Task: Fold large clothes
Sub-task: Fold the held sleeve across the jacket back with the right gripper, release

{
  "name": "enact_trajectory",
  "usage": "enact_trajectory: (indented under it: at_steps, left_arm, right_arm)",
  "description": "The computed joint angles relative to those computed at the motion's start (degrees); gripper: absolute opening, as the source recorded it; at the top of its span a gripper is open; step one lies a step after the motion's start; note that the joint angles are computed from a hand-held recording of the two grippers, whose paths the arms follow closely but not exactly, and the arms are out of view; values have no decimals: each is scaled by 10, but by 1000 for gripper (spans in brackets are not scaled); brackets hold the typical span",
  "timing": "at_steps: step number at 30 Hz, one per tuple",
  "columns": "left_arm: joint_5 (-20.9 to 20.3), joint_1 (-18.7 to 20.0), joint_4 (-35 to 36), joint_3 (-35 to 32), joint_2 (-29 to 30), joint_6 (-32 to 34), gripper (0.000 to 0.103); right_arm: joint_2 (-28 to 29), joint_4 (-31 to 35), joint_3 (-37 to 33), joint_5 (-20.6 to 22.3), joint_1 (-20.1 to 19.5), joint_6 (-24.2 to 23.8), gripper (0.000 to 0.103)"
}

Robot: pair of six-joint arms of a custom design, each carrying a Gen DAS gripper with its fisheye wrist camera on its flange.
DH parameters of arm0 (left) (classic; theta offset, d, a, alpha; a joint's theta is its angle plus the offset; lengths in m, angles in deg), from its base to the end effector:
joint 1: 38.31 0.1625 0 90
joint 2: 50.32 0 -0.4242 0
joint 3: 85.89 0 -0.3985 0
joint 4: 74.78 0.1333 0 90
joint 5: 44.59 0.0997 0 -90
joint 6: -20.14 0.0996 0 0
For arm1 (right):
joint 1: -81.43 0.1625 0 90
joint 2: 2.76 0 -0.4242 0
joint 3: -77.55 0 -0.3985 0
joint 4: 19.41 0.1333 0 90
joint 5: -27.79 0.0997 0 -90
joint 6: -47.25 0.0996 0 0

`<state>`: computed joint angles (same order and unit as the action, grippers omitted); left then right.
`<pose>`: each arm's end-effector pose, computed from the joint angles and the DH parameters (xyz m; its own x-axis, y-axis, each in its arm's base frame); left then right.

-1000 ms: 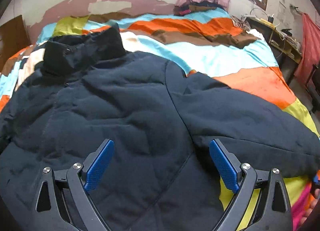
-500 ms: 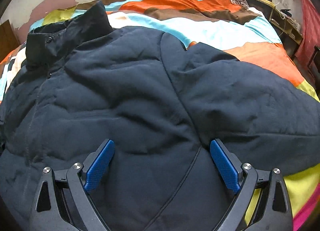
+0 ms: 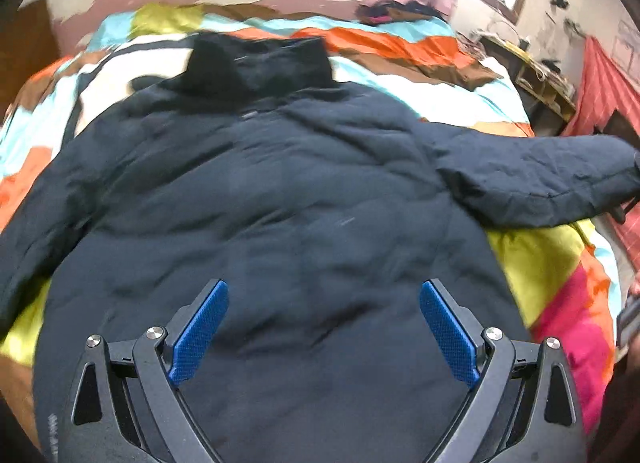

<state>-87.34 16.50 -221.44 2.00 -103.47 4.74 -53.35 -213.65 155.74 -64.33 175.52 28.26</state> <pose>-0.2345 -0.6907 0.2494 -0.8291 -0.0402 -0.5576 0.3262 0.7753 -0.5408 0.1822 -0.7312 0.3796 -0.9396 -0.1084 0.3247 -0.3408 0.2064 -0.9172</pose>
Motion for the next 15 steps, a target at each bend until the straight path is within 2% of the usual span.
enact_trajectory:
  at_steps: [5,7,9,11,13,15]
  left_arm:
    - [7,15,-25,110,-109,-34,94]
    - [39,12,-52,152,-145,-51,94]
    - [95,10,-87,186,-167,-76,94]
    - [116,14,-100,207,-184,-102,94]
    - [122,17,-80,208,-199,-132,94]
    - [130,15,-97,211,-207,-123,94]
  right_arm:
    - [42,4,-22,-23,71,-64,11]
    - [79,26,-55,-38,106,-107,11]
    - [109,51,-81,-46,130,-127,11]
    - [157,102,-134,-54,155,-137,11]
    - [196,138,-179,-61,169,-143,11]
    - [249,203,-246,-77,184,-142,11]
